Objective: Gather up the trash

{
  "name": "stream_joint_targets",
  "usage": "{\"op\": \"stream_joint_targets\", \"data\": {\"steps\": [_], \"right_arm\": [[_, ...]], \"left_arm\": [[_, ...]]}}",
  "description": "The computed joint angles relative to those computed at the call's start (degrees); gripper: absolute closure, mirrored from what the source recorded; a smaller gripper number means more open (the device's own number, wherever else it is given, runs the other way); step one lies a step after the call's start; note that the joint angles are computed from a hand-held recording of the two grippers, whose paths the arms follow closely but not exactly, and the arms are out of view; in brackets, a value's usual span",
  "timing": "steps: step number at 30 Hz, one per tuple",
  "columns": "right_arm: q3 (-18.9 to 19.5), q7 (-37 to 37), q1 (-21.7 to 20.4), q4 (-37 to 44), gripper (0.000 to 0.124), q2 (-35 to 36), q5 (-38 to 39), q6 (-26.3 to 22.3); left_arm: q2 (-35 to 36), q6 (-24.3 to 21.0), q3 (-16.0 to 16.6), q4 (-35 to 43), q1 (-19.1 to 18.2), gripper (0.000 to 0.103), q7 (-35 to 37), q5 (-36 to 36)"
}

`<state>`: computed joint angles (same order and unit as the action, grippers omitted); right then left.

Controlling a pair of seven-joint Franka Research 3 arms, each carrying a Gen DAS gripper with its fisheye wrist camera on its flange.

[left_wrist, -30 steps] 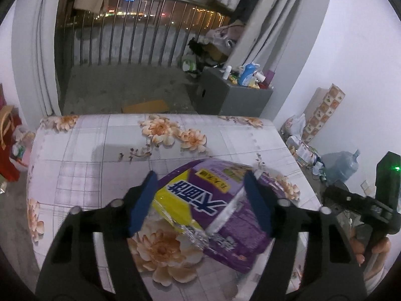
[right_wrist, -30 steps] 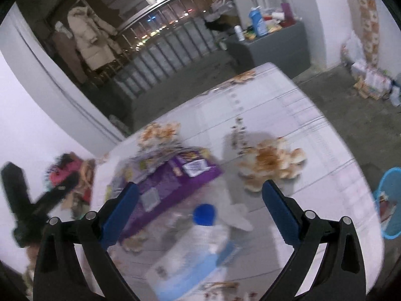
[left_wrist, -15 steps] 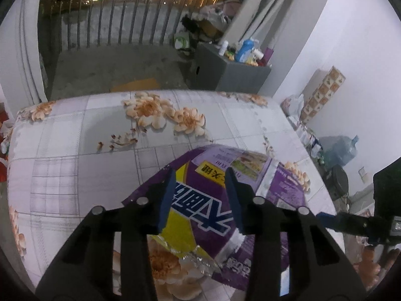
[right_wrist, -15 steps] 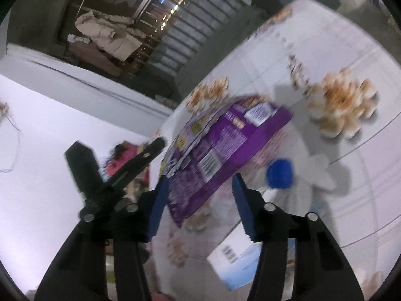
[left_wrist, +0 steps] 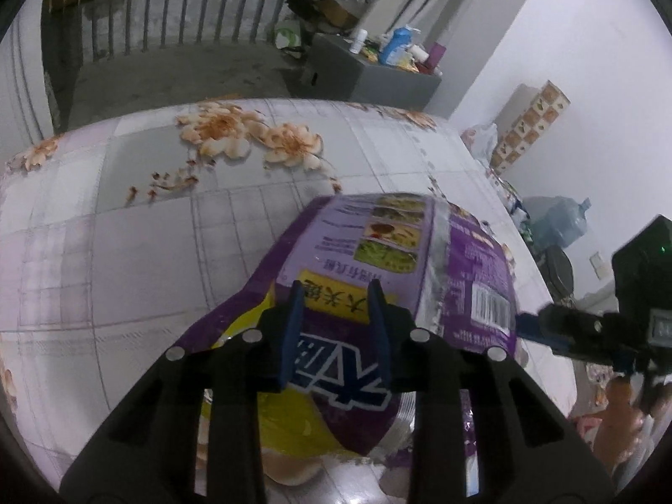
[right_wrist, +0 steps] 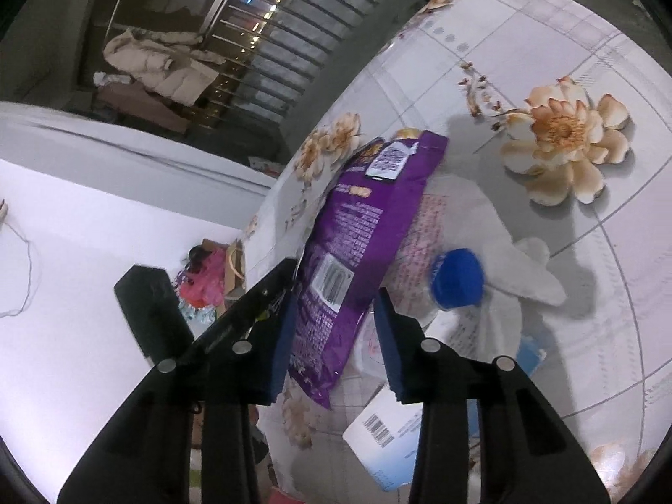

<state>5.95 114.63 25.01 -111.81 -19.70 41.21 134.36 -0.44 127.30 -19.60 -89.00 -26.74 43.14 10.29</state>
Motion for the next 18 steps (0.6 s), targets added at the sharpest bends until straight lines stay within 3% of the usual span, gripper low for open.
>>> {"op": "stream_joint_targets", "data": {"steps": [11, 14, 18], "right_arm": [[0.06, 2.90, -1.28, -2.95, 0.096, -0.90, -0.73, 1.06], [-0.71, 2.35, -0.60, -4.49, 0.096, -1.57, 1.76, 2.52], [-2.32, -4.12, 2.06, -6.37, 0.096, -3.10, 9.71, 6.59]], "left_arm": [[-0.31, -0.47, -0.68, -0.31, -1.02, 0.075, 0.11, 1.26], [-0.23, -0.47, -0.62, -0.31, -1.06, 0.075, 0.19, 1.19], [0.39, -1.33, -0.61, 0.51, -1.16, 0.075, 0.40, 0.51]]}}
